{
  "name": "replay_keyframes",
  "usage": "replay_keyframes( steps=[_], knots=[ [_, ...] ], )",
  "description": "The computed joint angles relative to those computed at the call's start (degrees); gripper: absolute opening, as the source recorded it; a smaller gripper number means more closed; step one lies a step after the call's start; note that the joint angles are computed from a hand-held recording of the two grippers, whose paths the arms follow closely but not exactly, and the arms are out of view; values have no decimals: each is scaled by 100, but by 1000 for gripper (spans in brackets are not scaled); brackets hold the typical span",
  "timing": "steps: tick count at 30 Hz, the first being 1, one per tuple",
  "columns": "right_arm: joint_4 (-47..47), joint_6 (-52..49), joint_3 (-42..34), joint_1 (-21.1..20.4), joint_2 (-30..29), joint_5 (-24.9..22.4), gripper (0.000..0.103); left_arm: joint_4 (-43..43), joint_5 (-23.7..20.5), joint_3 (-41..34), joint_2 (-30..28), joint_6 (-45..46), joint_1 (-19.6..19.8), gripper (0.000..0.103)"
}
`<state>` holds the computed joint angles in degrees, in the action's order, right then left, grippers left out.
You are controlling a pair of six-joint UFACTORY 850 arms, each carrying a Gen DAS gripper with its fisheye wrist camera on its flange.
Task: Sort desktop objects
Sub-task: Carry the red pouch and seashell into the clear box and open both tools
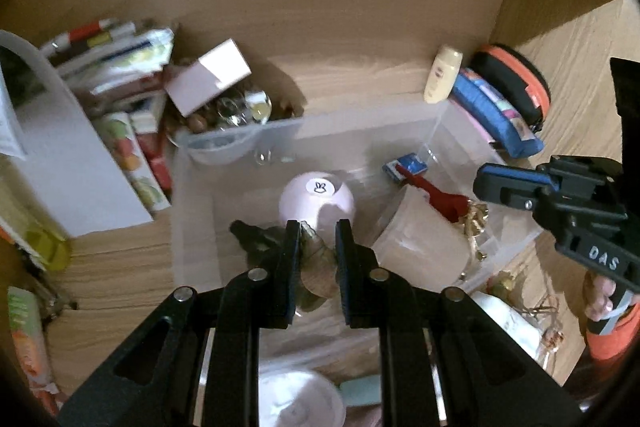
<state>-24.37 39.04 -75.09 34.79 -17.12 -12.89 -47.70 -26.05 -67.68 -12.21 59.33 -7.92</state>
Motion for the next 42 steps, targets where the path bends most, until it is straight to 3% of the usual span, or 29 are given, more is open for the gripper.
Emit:
replay_keyframes(
  steps=[3, 6, 8, 10, 16, 18, 23, 25, 29, 33, 36, 42],
  knots=[
    [446, -429, -19, -42, -78, 42, 11, 275, -32, -100, -134, -269, -67, 16],
    [808, -772, -16, -86, -111, 94, 33, 480, -66, -171, -218, -471, -125, 16],
    [328, -293, 3, -73, -107, 120, 53, 672, -101, -232, -277, -638, -162, 16],
    [-308, 313, 38, -48, -77, 139, 58, 744, -169, -270, -316, -707, -164, 16],
    [-1056, 901, -20, 50, -57, -11, 67, 1001, -10, -198, -245, -935, -182, 18],
    [-1428, 1203, -45, 106, -57, -124, 69, 905, -65, -167, -202, -831, -140, 23],
    [-2279, 1978, -21, 240, 13, -392, 75, 559, 84, 69, 66, -467, -36, 56],
    [-2620, 2295, -4, 312, 48, -547, 76, 422, 129, 153, 187, -335, 7, 63],
    [-3211, 2895, 53, 465, 131, -901, 83, 125, 192, 328, 442, -62, 113, 74],
    [-3278, 3014, 102, 570, 215, -1111, 84, -5, 389, 547, 727, 120, 192, 78],
    [-3388, 3109, 189, 672, 311, -1255, 86, -235, 422, 750, 973, 318, 325, 91],
    [-3339, 3098, 435, 809, 564, -1234, 87, -404, 505, 1068, 1348, 516, 570, 94]
  ],
)
